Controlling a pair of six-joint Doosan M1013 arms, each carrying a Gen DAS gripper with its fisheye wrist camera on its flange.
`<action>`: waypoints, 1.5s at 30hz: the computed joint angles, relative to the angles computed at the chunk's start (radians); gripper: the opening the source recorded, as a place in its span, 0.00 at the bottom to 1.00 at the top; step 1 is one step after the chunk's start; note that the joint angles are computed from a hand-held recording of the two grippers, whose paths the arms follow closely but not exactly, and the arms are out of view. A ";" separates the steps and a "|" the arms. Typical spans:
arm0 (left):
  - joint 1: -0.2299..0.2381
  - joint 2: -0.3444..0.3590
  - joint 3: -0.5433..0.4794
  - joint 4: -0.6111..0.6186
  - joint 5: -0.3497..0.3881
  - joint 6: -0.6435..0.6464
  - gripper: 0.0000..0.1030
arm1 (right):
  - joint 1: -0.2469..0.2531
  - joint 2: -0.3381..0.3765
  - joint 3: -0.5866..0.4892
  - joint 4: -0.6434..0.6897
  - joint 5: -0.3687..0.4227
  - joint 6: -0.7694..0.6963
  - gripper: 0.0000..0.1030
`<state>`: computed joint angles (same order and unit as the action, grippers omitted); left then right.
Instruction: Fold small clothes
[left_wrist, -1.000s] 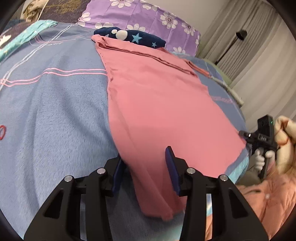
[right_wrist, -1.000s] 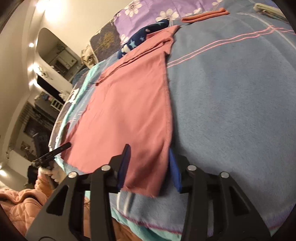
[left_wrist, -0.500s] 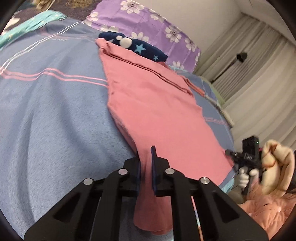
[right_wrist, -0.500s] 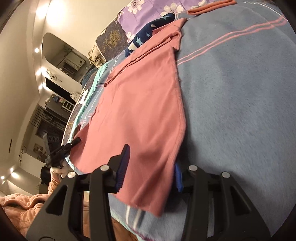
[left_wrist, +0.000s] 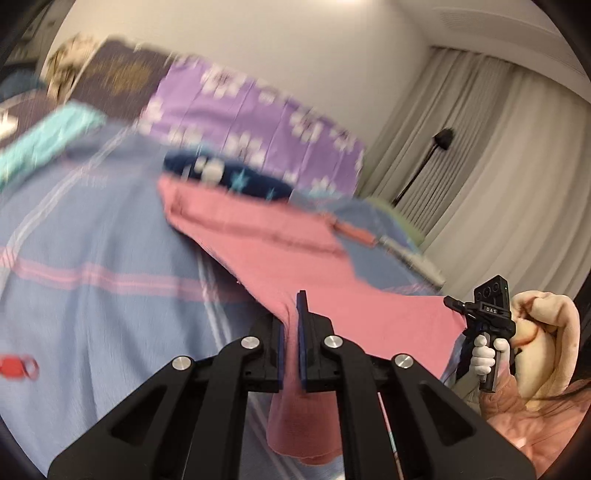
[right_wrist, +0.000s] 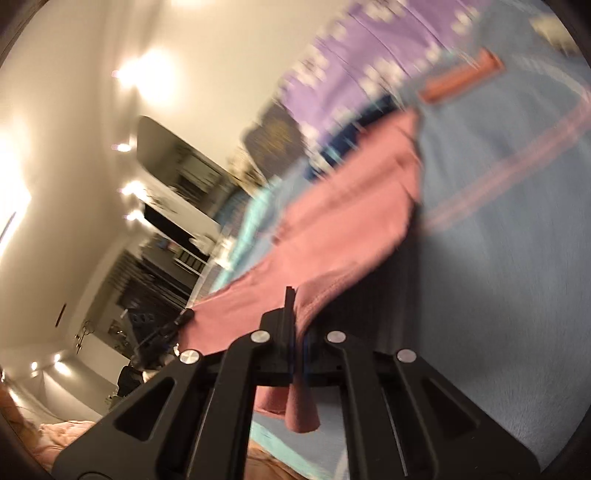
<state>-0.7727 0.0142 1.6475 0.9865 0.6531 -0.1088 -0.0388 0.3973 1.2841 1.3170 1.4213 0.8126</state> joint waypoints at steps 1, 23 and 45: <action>-0.013 -0.004 -0.008 0.031 0.022 -0.015 0.04 | -0.012 -0.027 0.017 0.026 -0.002 -0.037 0.02; 0.018 0.021 -0.068 -0.039 0.029 0.019 0.05 | 0.015 -0.007 -0.050 -0.066 -0.157 0.015 0.05; 0.355 0.267 -0.212 -0.645 -0.040 0.426 0.06 | 0.153 0.430 -0.654 -0.450 -0.117 0.513 0.09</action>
<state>-0.4178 0.2808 1.4356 0.3417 0.6126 0.3171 0.1139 0.8276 0.6299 0.8672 1.3044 1.3252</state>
